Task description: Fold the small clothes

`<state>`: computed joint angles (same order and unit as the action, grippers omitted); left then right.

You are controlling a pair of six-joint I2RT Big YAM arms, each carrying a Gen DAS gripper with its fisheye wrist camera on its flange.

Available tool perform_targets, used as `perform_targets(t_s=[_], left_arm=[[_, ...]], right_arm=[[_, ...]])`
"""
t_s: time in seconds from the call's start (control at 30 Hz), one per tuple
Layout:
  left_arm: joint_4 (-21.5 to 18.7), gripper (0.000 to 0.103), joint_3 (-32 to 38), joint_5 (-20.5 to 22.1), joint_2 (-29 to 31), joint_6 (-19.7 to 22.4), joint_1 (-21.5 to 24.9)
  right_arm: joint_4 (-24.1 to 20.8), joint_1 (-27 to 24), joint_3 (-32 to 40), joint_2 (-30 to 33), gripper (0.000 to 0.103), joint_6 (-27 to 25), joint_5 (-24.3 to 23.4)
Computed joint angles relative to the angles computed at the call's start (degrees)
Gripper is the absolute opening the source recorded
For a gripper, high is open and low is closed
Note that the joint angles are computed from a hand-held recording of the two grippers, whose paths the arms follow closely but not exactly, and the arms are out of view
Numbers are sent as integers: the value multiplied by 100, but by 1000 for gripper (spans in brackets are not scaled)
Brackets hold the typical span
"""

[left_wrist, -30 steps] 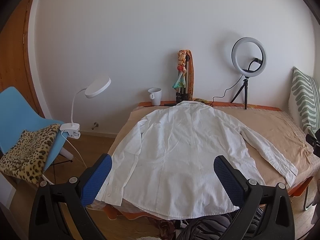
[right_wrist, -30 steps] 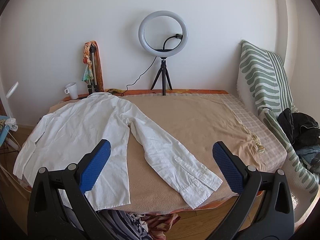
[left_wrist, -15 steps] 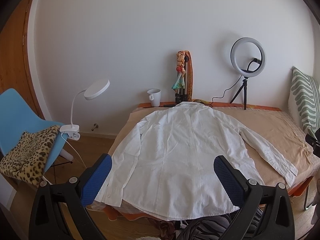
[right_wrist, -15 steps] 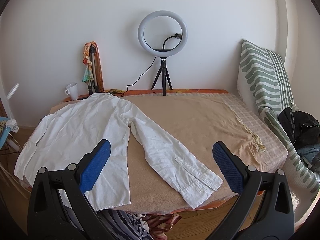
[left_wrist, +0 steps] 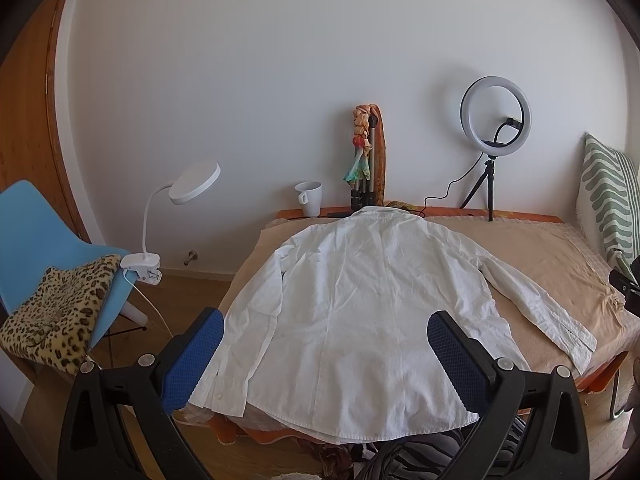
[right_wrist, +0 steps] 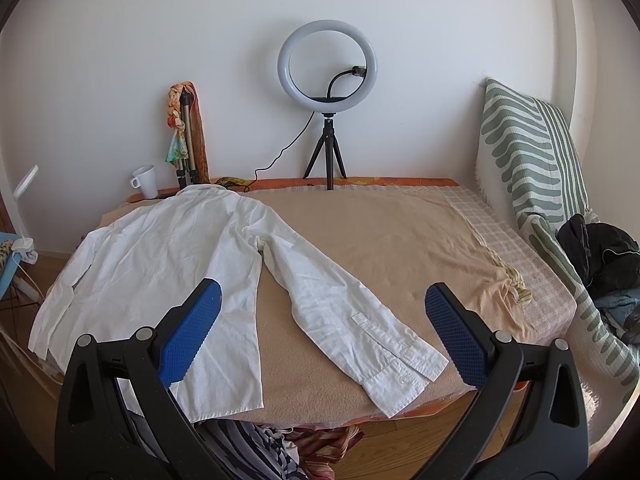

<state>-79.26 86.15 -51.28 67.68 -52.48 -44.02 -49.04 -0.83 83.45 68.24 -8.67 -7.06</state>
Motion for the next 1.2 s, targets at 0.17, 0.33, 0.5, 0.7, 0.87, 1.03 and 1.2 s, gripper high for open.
perform_targets(t_s=[0.17,0.33,0.5,0.7,0.87,1.03,1.2], left_arm=[[-9,103,-10,-28,-12,-10,-19],[-3,103,-23,-37,-18,-11,-29],[18,103,-27,-34,-26,25,-13],[51,103,-47,-24,-7,35,-16],[38,103,-67,-62,22,-2,-46],[146,103,-195,-14,-35,20,14],[183,103,-277,6,-75,37,53]], right_arm=[[-5,11,2,3,103,7,5],[13,20,-12,-3,103,15,9],[-15,32,-2,4,103,15,20],[-46,65,13,30,103,47,35],[-29,42,-22,42,103,75,59],[-60,31,7,75,103,45,152],[-39,70,-10,55,103,34,225]])
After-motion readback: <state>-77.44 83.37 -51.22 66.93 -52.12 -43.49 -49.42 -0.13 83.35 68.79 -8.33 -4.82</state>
